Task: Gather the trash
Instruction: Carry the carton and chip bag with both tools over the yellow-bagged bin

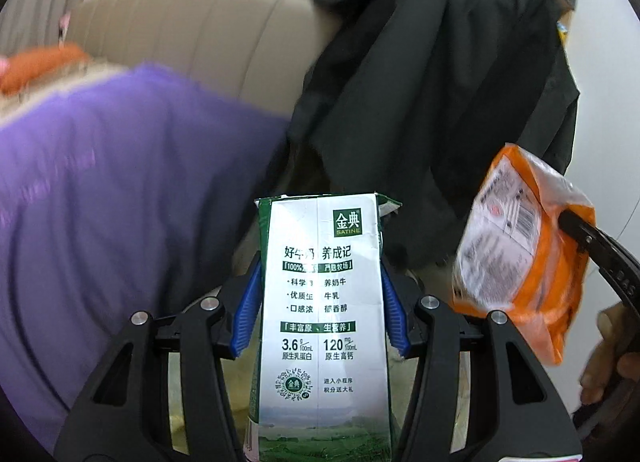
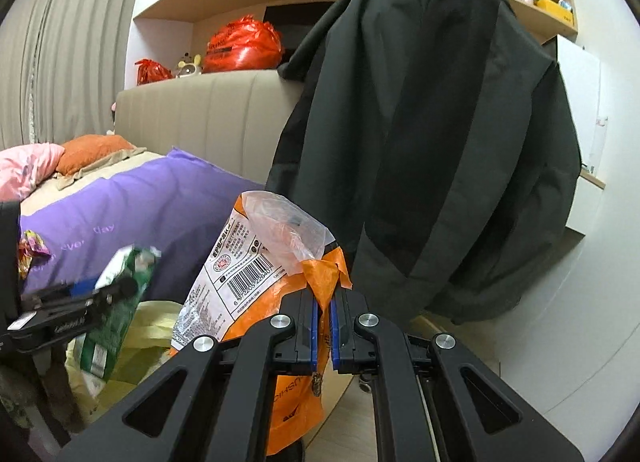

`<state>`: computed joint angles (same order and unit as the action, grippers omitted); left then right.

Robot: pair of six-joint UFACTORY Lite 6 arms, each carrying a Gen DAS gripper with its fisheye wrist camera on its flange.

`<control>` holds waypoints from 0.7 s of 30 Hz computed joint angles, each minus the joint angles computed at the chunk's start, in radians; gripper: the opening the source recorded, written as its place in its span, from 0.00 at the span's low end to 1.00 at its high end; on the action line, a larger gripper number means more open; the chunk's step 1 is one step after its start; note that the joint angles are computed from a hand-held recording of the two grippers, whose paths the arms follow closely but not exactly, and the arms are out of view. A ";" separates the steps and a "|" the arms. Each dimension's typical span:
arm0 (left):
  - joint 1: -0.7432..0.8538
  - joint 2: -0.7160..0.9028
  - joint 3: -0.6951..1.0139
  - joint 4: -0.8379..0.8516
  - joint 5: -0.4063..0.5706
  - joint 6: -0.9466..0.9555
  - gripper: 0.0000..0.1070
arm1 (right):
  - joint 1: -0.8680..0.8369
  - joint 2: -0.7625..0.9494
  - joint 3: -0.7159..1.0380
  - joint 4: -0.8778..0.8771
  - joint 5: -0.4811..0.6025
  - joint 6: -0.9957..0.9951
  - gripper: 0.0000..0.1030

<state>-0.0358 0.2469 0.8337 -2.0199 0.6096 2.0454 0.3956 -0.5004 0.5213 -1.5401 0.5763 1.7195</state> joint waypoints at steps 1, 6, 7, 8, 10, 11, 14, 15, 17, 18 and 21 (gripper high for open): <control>0.017 0.007 0.005 0.051 0.014 -0.053 0.46 | -0.006 0.014 -0.002 -0.028 -0.006 0.028 0.06; 0.021 -0.020 0.017 0.300 -0.076 -0.234 0.47 | -0.032 0.070 -0.005 -0.144 -0.068 0.161 0.06; 0.030 -0.018 0.014 0.347 -0.067 -0.262 0.47 | -0.034 0.079 -0.002 -0.161 -0.073 0.179 0.06; 0.042 -0.022 0.004 0.366 -0.056 -0.264 0.47 | -0.031 0.080 -0.004 -0.172 -0.075 0.195 0.06; 0.067 -0.046 -0.028 0.373 -0.041 -0.259 0.47 | -0.014 0.082 -0.008 -0.176 -0.074 0.216 0.06; 0.083 -0.054 -0.041 0.369 -0.029 -0.260 0.47 | -0.010 0.084 -0.005 -0.173 -0.075 0.217 0.06; 0.115 -0.030 -0.014 0.395 0.028 -0.320 0.47 | 0.019 0.080 -0.009 -0.150 -0.054 0.208 0.06; 0.111 -0.010 0.023 0.416 0.039 -0.358 0.47 | 0.019 0.077 -0.010 -0.148 -0.053 0.207 0.06; 0.109 0.005 0.061 0.427 0.062 -0.376 0.47 | 0.029 0.062 -0.015 -0.135 -0.042 0.202 0.06; 0.099 0.007 0.066 0.412 0.049 -0.365 0.47 | 0.035 0.051 -0.018 -0.123 -0.035 0.194 0.06; 0.073 0.040 0.092 0.421 0.031 -0.385 0.47 | 0.042 0.022 -0.025 -0.096 -0.026 0.171 0.06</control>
<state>0.0374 0.2873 0.9259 -1.5993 0.6408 1.6604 0.4371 -0.4784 0.4965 -1.6364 0.5507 1.8908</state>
